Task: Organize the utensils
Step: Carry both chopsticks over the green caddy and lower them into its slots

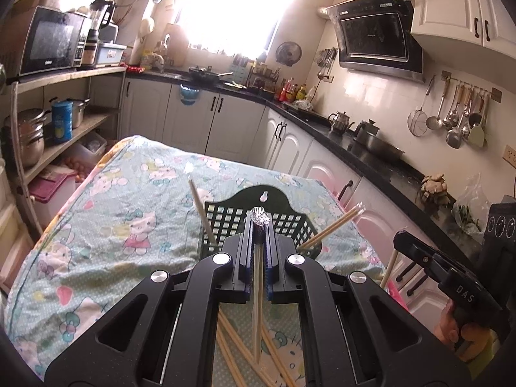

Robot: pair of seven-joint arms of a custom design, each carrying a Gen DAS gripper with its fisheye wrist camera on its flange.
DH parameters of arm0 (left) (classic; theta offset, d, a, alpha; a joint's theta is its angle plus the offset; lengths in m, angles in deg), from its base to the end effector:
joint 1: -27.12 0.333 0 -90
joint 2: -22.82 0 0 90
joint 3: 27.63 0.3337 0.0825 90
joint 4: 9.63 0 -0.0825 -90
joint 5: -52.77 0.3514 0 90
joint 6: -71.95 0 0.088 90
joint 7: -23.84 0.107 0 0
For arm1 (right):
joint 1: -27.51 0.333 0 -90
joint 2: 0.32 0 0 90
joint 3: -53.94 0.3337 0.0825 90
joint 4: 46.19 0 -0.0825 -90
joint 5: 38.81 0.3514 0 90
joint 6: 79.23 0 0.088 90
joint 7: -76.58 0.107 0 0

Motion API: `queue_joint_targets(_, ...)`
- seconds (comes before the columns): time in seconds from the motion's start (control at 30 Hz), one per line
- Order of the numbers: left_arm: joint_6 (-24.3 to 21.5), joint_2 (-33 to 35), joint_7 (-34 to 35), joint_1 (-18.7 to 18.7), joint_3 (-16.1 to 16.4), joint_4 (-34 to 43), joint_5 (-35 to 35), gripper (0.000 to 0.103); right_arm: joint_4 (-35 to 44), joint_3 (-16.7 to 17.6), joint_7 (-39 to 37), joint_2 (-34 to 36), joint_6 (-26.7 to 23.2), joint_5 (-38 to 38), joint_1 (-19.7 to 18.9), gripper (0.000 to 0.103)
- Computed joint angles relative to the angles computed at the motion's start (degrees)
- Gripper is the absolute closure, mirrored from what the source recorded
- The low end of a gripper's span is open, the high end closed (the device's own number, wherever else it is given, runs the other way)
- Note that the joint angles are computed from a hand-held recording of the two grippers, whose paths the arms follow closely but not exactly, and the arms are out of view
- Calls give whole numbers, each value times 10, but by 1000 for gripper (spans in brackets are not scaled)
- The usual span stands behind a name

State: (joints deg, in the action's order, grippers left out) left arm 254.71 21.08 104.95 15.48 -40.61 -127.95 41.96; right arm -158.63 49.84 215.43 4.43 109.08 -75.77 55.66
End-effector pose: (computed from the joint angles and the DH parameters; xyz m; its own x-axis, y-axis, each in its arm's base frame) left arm 0.5123 -0.2177 0.6211 -0.2618 -0.9179 0.2981 -0.4823 -0.1431 -0.8642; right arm 0.5041 0.2944 0.6016 0.4027 -0.8881 -0.2216 -0.4121 0.0403 -0.9103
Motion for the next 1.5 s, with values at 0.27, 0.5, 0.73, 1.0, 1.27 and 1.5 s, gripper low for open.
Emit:
queue_joint_targets(0.27, 2, 27, -105, 2, 13, 46, 116, 102, 42, -107, 86, 15, 11, -81, 83, 92)
queue_joint_targets(0.5, 2, 54, -181, -30, 56, 93, 192, 102, 101, -154, 151, 41, 12, -140, 117, 92)
queue_joint_targets(0.73, -5, 80, -271, -81, 124, 147, 284, 102, 157, -103, 122, 68, -3, -124, 70, 92)
queue_joint_targets(1.0, -10, 116, -372, -146, 212, 220, 378, 102, 222, -112, 93, 105, -19, -88, 73, 92)
queue_joint_targets(1.27, 0, 151, -557, -244, 349, 277, 557, 102, 290, -162, 117, 143, -30, -94, 99, 92)
queue_joint_targets(1.5, -13, 176, -589, -199, 305, 300, 589, 102, 332, -202, 155, 173, -23, -113, 112, 92)
